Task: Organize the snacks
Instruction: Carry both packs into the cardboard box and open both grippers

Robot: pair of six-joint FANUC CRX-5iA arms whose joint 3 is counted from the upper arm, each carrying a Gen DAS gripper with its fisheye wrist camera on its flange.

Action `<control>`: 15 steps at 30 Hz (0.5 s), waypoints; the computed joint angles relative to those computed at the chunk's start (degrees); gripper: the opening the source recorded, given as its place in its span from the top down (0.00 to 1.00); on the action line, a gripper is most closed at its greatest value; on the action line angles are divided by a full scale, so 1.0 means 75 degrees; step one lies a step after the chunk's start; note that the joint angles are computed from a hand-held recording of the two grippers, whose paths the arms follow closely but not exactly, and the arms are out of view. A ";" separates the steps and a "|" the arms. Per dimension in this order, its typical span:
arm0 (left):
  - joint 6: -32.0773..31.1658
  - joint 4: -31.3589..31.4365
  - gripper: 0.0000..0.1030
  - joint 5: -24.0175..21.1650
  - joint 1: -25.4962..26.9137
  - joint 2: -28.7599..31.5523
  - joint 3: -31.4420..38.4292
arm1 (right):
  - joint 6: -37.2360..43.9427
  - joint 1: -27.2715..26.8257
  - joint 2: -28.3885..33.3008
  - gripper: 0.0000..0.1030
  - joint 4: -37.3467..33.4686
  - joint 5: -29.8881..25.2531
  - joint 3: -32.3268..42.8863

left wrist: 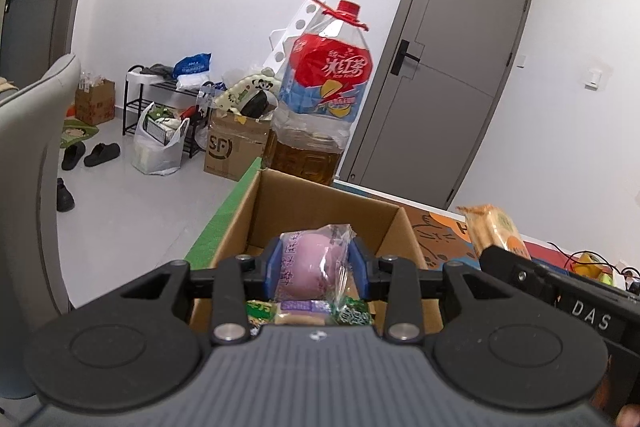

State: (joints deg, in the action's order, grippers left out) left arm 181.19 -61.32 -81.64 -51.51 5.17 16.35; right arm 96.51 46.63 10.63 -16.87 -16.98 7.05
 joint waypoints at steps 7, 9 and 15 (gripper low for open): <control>-0.0146 -0.0011 0.60 -0.0187 0.0055 -0.0126 -0.0041 | 0.0807 0.0003 0.0304 0.65 -0.0929 -0.0385 0.0659; -0.0121 -0.0051 0.54 -0.0326 0.0001 -0.0129 0.0003 | 0.1200 -0.0052 0.0362 0.65 -0.1383 -0.0524 0.0844; -0.0006 -0.0126 0.33 -0.0688 -0.0180 -0.0079 0.0116 | 0.1734 -0.0249 0.0330 0.49 -0.2178 -0.0806 0.0967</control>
